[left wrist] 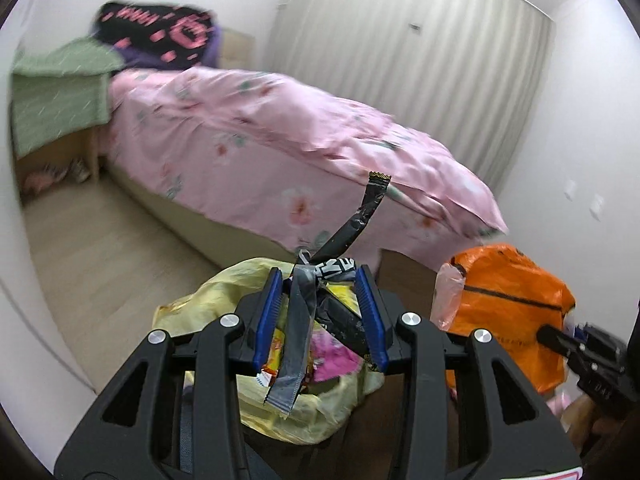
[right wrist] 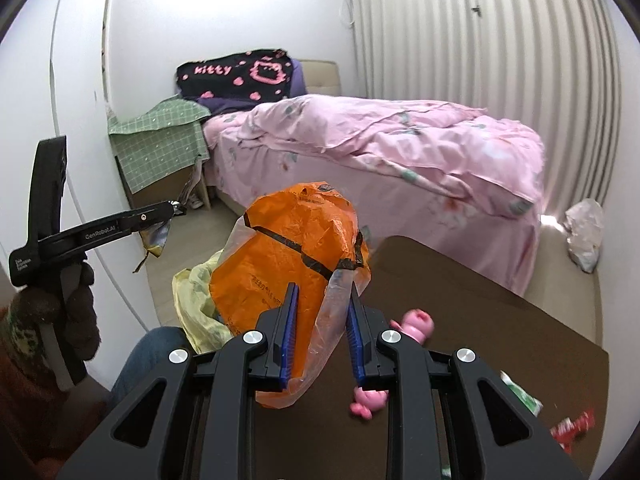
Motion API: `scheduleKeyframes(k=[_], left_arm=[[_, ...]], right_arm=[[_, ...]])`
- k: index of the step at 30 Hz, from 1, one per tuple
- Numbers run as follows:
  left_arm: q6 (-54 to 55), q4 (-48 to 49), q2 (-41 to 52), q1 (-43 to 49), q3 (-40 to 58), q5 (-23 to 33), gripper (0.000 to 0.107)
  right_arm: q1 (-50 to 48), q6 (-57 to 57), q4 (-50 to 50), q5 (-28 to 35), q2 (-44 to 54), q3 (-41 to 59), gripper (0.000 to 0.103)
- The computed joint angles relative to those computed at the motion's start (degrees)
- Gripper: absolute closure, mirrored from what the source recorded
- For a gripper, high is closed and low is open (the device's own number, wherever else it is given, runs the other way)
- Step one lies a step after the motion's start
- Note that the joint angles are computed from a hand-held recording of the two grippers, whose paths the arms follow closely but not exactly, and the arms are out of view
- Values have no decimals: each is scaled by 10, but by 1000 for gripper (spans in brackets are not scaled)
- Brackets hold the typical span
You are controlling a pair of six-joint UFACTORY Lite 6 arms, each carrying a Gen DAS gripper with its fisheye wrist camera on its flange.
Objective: Collect trash
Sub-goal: 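Carry orange bag and grey strap over the yellow bag and open both tools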
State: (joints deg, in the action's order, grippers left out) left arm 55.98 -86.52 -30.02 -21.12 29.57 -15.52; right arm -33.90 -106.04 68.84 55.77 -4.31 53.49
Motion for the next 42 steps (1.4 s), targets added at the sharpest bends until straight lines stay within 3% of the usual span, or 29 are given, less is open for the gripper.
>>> scheduleKeyframes(k=[6,9,15,22,27,29,31,34,42], left_arm=[[-300,257,60,55,-17,0,71],[-369,308,116,58,-6,-24,71],[-426,369,238,75,40,-63,71],[-667,615,369,124,87,-55,71],[-734,710,435,138,129,-31,70],[-793,767,435,144,123,-41,67],[-837,802,415,154,107,-55,57],[-798,751,380,150,89,-57,46],[-608,553,284,78,58,-36,44]], right_arm=[[171,56,-6,-156,122,73,81],[247,137,-61,-213,245,166,81],[348,358,-242,-205,478,391,81],[387,427,-292,-121,597,559,81],[364,375,-261,-120,575,528,78],[346,343,-234,-119,549,491,63],[328,313,-206,-120,524,457,60],[311,279,-180,-139,473,394,59],[196,112,-52,-137,281,183,60]])
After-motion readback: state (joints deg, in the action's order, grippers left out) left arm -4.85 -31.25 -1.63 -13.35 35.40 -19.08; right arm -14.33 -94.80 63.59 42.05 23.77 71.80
